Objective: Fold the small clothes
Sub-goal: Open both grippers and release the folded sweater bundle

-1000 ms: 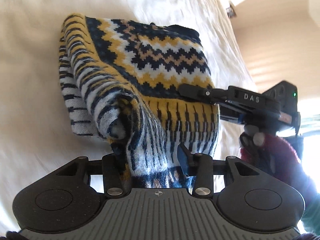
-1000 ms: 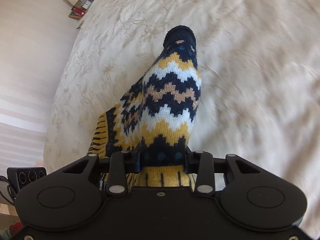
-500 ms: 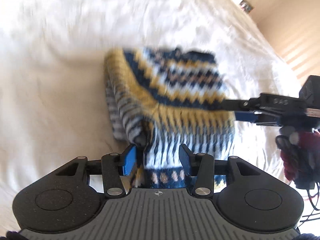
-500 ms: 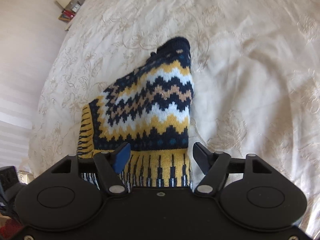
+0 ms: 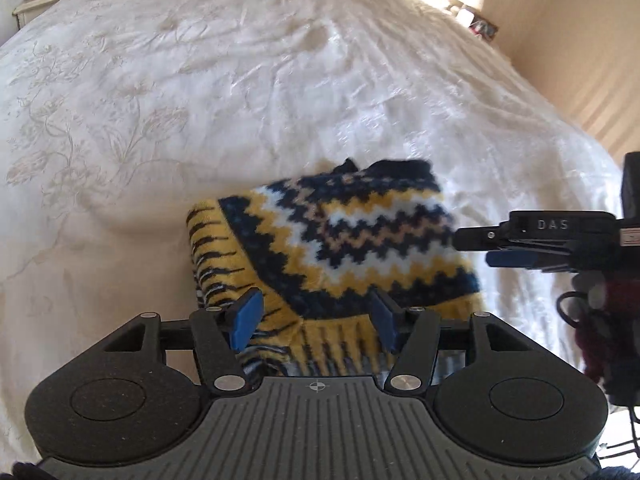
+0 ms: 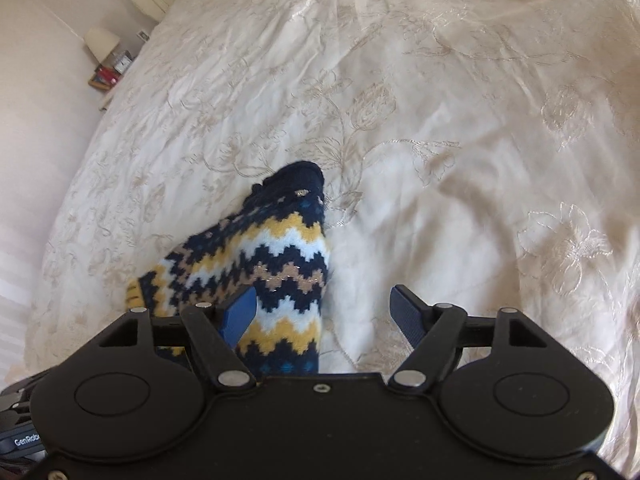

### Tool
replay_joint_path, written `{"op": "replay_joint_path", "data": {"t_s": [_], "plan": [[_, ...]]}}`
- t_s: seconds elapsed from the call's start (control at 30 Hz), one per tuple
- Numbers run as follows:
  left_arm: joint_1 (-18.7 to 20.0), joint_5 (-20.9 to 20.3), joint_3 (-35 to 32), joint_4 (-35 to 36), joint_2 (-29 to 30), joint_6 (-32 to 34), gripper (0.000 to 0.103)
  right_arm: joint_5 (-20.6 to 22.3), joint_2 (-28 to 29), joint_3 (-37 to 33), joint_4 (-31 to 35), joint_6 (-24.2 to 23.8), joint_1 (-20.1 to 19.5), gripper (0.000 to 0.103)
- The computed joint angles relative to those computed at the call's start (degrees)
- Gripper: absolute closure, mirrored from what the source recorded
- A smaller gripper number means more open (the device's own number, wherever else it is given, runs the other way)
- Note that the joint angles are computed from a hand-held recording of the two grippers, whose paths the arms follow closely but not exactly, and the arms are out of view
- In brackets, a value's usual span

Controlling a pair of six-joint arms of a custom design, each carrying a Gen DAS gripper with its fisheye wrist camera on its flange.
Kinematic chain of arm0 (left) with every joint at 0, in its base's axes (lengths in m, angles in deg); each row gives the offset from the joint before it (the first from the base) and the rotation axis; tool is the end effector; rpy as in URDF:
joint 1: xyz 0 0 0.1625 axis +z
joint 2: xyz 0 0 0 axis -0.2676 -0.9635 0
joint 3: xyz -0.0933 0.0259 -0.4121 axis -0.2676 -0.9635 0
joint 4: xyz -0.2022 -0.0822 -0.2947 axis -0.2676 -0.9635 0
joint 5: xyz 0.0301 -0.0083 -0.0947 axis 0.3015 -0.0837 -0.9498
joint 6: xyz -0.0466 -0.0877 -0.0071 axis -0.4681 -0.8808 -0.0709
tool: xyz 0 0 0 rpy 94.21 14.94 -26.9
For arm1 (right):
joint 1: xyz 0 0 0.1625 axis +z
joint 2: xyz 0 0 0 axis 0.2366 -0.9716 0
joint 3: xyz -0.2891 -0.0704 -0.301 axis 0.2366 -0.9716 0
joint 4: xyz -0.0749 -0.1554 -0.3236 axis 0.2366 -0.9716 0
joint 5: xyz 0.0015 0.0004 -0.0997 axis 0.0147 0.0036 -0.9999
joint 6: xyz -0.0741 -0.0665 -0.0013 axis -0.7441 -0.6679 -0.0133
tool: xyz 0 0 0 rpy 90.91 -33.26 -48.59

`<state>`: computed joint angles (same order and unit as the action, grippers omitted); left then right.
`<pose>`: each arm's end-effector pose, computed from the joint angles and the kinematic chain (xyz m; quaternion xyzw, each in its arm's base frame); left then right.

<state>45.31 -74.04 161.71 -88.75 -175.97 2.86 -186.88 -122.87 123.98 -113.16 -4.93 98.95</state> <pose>-0.1388 -0.2887 0.2416 0.2638 0.9304 -0.1462 0.2083 0.1921 -0.2633 0.2101 -0.0986 -0.9337 0.2850 0.1932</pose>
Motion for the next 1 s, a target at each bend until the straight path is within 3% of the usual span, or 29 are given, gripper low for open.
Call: {"op": "replay_joint_path", "data": {"t_s": [0.2,0.37,0.57,0.7,0.77,1.0], "plan": [[4.0,1.3,0.3,1.2,2.2,3.7,0.044,-3.4,5.6,-2.3,4.7,0.4,-1.8,0.02],[4.0,1.0,0.0,1.1,2.7,4.3,0.042,-6.9,7.6,-4.3,7.8,0.1,-0.2,0.015],[2.7,0.7,0.2,2.5,0.6,4.0,0.035,-11.8,5.5,-2.8,6.3,1.5,9.1,0.014],[1.9,1.1,0.7,4.6,-1.9,2.6,0.032,-14.7,5.5,-2.4,12.2,7.8,15.3,0.014],[2.0,1.1,1.0,5.4,-2.7,1.9,0.03,-14.9,5.9,-2.3,16.6,12.5,16.2,0.014],[1.7,1.5,1.4,8.2,-6.6,2.7,0.026,-14.7,7.6,-0.6,17.8,21.0,18.3,0.009]]}}
